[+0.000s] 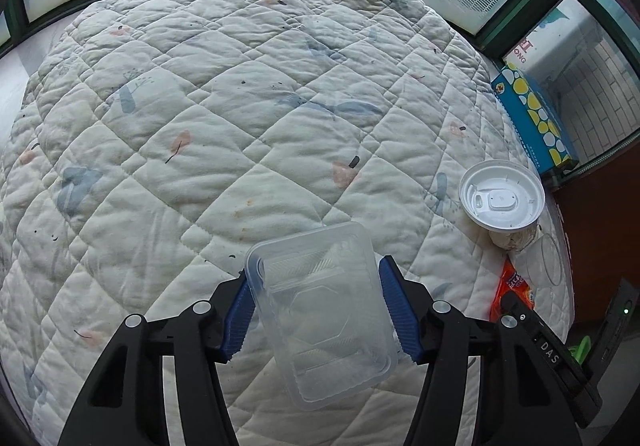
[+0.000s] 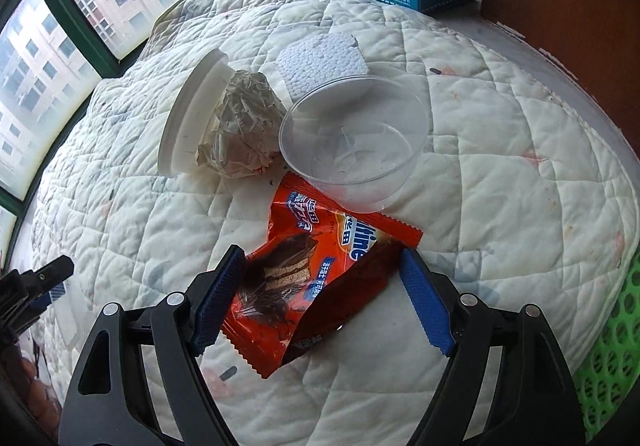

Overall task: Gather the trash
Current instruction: 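Grasp the clear plastic box with the left tool while the right tool grasps the red wrapper, then carry the clear box and red wrapper over the green basket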

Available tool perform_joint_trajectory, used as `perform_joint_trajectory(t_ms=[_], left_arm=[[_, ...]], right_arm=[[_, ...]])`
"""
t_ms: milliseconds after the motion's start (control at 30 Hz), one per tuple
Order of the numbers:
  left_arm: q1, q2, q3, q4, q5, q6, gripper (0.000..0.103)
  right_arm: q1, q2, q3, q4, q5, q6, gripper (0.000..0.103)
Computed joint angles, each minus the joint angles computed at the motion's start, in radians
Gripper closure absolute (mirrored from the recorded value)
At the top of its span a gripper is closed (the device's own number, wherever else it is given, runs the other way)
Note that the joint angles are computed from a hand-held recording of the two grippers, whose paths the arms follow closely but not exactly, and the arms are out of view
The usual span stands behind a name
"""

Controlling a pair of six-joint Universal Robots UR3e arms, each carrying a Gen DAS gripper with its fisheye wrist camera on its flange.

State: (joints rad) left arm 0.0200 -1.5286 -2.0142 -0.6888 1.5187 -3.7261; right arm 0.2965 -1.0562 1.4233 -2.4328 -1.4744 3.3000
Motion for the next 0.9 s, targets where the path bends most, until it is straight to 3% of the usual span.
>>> perform_joint_trajectory(t_ms=[100, 200, 300, 533, 900], left_arm=[[-0.002, 0.021, -0.005, 0.002, -0.003, 0.006, 0.046], [-0.005, 0.045, -0.004, -0.005, -0.008, 0.005, 0.046], [-0.022, 0.057, 0.005, -0.007, -0.006, 0.007, 0.046], [-0.074, 0.081, 0.031, -0.026, 0.0, -0.002, 0.046], [-0.201, 0.019, 0.164, -0.045, 0.01, -0.032, 0.046]], right_arm=[[-0.01, -0.027, 0.047, -0.029, 0.003, -0.022, 0.038], [-0.043, -0.075, 0.099, -0.042, 0.063, -0.035, 0.055], [-0.063, -0.128, 0.161, -0.059, 0.098, -0.051, 0.061], [-0.103, -0.29, 0.349, -0.125, 0.155, -0.086, 0.067], [-0.204, -0.547, 0.523, -0.1, 0.21, -0.147, 0.07]])
